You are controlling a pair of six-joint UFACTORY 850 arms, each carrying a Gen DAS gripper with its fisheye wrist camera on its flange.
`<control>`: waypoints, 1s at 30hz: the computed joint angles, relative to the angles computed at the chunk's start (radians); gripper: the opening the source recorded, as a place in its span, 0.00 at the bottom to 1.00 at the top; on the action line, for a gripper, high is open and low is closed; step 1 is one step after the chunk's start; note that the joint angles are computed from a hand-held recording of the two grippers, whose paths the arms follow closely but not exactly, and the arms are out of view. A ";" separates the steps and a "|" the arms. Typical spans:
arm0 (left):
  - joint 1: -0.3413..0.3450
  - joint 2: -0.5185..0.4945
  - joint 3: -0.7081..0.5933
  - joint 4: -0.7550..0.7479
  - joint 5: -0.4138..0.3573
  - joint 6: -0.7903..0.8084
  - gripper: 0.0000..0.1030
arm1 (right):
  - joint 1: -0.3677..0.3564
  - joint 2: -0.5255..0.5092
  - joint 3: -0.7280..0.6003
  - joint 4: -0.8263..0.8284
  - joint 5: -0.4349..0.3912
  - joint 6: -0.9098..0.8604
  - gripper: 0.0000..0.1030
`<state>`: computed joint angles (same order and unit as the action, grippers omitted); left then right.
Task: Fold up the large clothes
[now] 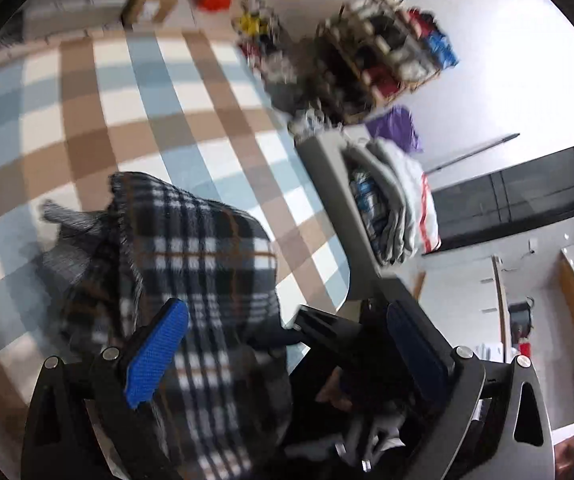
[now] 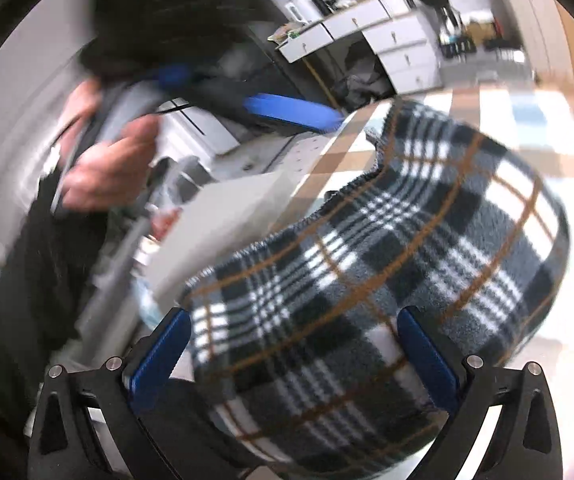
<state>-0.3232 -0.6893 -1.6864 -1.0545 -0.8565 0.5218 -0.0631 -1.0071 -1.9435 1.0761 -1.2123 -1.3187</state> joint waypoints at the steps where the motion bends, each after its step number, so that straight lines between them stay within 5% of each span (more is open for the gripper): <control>1: -0.004 0.035 0.051 -0.047 0.012 0.054 0.94 | -0.002 -0.014 -0.021 0.002 -0.020 0.027 1.00; 7: -0.046 0.218 0.401 -0.329 0.097 0.418 0.95 | -0.017 -0.154 -0.219 0.056 -0.202 0.259 1.00; 14: -0.061 0.112 0.478 -0.519 0.192 0.470 0.94 | -0.033 -0.270 -0.368 0.180 -0.332 0.476 1.00; 18: -0.035 0.095 0.496 -0.682 0.183 0.561 0.94 | -0.069 -0.211 -0.251 0.300 -0.387 0.446 1.00; 20: -0.037 0.086 0.492 -0.701 0.185 0.576 0.94 | -0.090 -0.125 -0.132 0.285 -0.299 0.343 1.00; 24: -0.060 0.082 0.477 -0.701 0.236 0.608 0.94 | -0.079 -0.006 -0.047 -0.019 0.021 0.319 1.00; 28: -0.089 0.089 0.479 -0.718 0.270 0.629 0.94 | -0.013 -0.041 -0.169 -0.272 0.091 0.442 1.00; 30: -0.080 0.089 0.477 -0.722 0.261 0.634 0.94 | 0.023 -0.061 -0.244 -0.379 0.089 0.458 0.79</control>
<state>-0.4036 -0.6001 -1.2092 -1.7762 -0.5958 1.1553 -0.0396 -1.0679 -2.1877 0.6975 -1.1232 -0.8605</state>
